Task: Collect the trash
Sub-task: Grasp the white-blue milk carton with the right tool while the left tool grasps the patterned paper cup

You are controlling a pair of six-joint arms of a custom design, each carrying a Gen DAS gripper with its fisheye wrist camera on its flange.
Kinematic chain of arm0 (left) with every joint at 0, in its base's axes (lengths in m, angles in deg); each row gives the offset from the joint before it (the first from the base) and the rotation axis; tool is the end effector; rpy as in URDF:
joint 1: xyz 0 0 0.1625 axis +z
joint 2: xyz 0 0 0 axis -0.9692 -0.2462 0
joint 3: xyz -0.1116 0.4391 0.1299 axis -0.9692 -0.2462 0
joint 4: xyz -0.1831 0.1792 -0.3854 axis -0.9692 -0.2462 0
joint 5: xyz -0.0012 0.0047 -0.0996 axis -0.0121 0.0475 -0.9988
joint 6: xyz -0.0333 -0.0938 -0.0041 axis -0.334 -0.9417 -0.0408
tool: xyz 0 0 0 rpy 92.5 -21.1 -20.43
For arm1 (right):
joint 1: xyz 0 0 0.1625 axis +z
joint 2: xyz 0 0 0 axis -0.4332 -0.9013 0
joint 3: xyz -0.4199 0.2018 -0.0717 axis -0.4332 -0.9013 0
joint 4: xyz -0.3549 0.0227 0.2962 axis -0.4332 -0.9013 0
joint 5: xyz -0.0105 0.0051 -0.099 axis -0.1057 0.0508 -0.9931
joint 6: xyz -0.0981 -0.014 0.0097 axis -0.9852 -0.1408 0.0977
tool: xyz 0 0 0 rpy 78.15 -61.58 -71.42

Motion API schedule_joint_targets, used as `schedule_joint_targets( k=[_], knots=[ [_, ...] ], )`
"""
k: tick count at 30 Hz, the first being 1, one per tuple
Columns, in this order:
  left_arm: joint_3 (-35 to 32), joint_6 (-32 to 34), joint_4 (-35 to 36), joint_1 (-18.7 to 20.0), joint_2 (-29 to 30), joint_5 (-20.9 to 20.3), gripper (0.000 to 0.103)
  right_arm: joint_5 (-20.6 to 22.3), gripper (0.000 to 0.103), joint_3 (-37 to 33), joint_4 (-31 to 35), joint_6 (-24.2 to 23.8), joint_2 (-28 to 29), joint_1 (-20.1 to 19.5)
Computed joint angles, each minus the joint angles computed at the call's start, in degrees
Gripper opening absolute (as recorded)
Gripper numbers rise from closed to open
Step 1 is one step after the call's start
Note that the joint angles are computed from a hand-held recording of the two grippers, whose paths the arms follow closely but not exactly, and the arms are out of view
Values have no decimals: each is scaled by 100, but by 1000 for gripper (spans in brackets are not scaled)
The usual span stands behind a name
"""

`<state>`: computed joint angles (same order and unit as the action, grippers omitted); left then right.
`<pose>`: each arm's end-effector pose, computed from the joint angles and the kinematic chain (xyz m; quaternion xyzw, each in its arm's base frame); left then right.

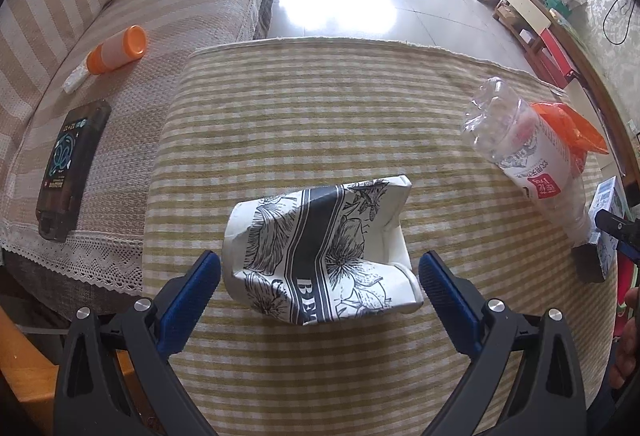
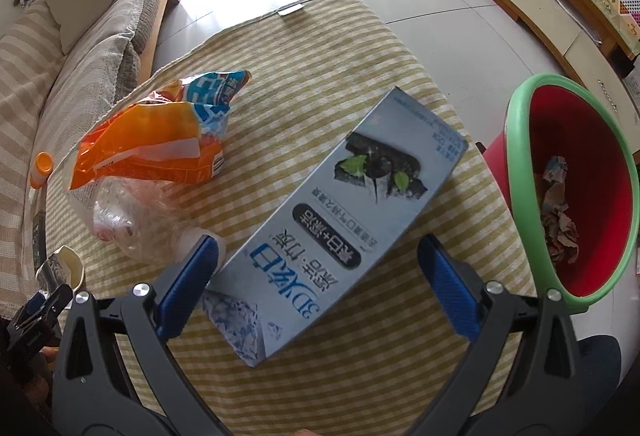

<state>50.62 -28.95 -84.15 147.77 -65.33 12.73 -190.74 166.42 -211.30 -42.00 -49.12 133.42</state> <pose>0.0437 -0.5315 0.2642 0.0533 0.9134 -0.1737 0.3642 0.2381 -0.5352 -0.0124 -0.0842 -0.9188 0.2143 0.3206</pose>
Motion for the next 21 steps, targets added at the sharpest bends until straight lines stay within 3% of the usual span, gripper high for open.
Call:
schedule_joint_targets(
  k=[3, 7, 17, 21],
  knots=[
    [-10, 39, -13, 7, 55, -39, 95, -190, 97, -123, 161, -32, 105, 18],
    [8, 58, -61, -21, 95, 1, 83, -289, 87, -162, 185, -185, 156, 61],
    [214, 118, -237, -161, -74, -57, 82, -51, 60, 28, 168, -372, -9, 102],
    [364, 46, -255, -238, -272, -51, 81, 14, 57, 177, 147, -437, -107, 135]
  ],
)
